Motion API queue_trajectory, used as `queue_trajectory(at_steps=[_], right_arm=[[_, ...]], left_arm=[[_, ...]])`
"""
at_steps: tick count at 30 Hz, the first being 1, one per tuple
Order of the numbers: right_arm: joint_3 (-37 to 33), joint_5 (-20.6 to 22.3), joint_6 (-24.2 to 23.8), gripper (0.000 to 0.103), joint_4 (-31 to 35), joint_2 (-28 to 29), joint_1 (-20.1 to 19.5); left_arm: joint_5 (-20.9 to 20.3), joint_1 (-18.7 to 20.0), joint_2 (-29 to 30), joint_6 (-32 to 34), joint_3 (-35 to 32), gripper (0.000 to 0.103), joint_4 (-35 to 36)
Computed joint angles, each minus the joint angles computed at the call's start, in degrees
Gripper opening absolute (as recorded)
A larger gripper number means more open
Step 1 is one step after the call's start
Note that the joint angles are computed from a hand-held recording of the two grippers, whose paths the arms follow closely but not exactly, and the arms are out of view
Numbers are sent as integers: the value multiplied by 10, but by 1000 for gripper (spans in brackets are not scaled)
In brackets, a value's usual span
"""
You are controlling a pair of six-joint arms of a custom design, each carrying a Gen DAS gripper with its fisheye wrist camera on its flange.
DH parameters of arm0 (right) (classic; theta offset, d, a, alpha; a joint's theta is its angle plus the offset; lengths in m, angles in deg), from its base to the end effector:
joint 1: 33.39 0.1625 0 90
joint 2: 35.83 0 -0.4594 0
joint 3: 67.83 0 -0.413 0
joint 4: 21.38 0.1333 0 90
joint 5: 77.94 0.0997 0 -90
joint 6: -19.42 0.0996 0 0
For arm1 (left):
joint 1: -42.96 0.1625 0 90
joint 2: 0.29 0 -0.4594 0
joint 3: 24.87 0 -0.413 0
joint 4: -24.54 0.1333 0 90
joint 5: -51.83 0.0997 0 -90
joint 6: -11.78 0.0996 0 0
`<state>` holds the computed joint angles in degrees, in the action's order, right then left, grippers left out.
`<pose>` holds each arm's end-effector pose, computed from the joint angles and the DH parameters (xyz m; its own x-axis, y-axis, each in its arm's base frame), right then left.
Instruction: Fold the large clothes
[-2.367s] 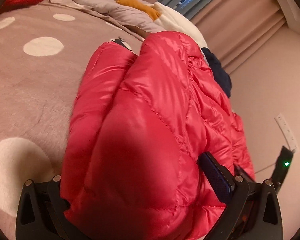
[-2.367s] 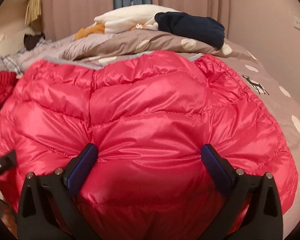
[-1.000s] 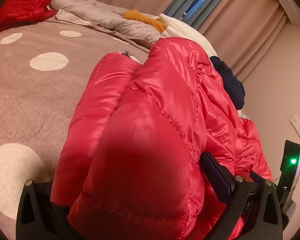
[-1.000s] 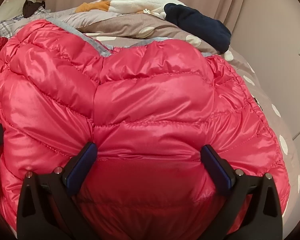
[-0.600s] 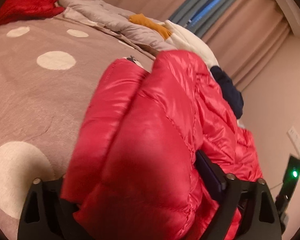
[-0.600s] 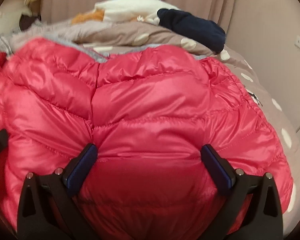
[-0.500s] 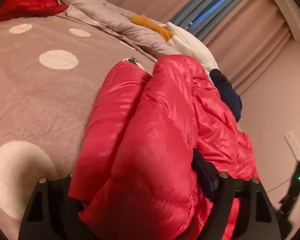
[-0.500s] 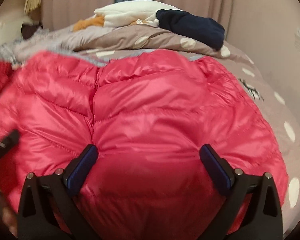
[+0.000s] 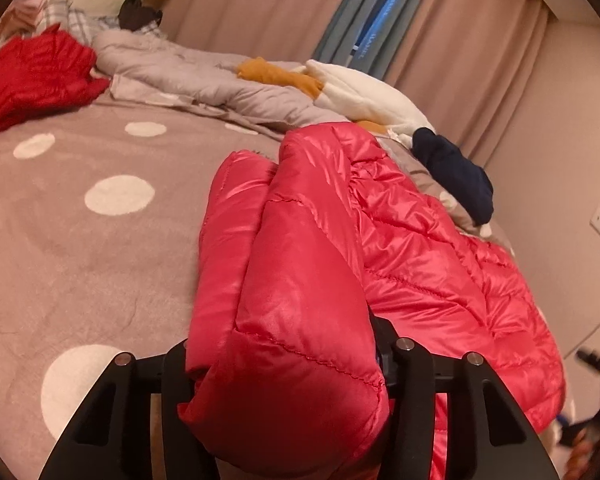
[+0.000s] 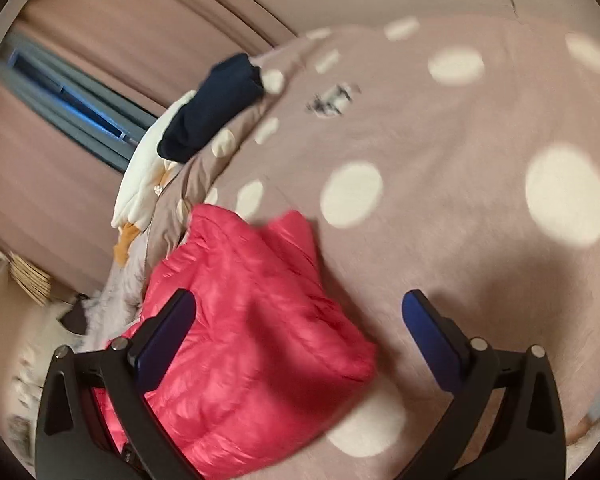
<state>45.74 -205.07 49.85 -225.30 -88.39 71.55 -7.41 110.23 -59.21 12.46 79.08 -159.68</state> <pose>0.2261 -0.5637 0.1976 -0.8500 0.5190 -0.0901 0.3190 0.3709 -0.8722 -0.0847 -0.6790 0.2833 -0.9391 -0.0179 -0.3432 0.2637 0.6030 -0.7529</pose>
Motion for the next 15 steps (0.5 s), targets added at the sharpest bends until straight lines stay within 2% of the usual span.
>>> queue_trajectory(at_steps=[2, 3, 5, 6, 8, 9, 11, 13, 14, 15], right_arm=[[13, 69, 27, 103, 3, 3, -22], [10, 79, 28, 103, 4, 13, -24], [-11, 43, -15, 103, -7, 38, -9], [-21, 46, -32, 103, -15, 49, -7], [-34, 114, -29, 103, -14, 62, -18], [-42, 131, -23, 103, -3, 66, -23], [-66, 120, -31, 103, 10, 83, -20], [-82, 112, -43, 94, 3, 97, -16], [-84, 113, -44, 76, -5, 103, -18], [-79, 125, -37, 65, -20, 105, -24]], left_arm=[[12, 0, -1, 4, -1, 50, -7], [21, -1, -2, 8, 1, 50, -14], [25, -2, -7, 0, 6, 50, -11], [21, 1, -9, -8, 4, 50, -3], [6, 6, -13, -24, 2, 50, 14], [5, 7, -14, -22, 3, 50, 15], [6, 8, -14, -16, 5, 50, 12], [4, 9, -16, -21, 6, 50, 16], [3, 10, -17, -24, 6, 50, 17], [-2, 11, -19, -27, 7, 50, 18]])
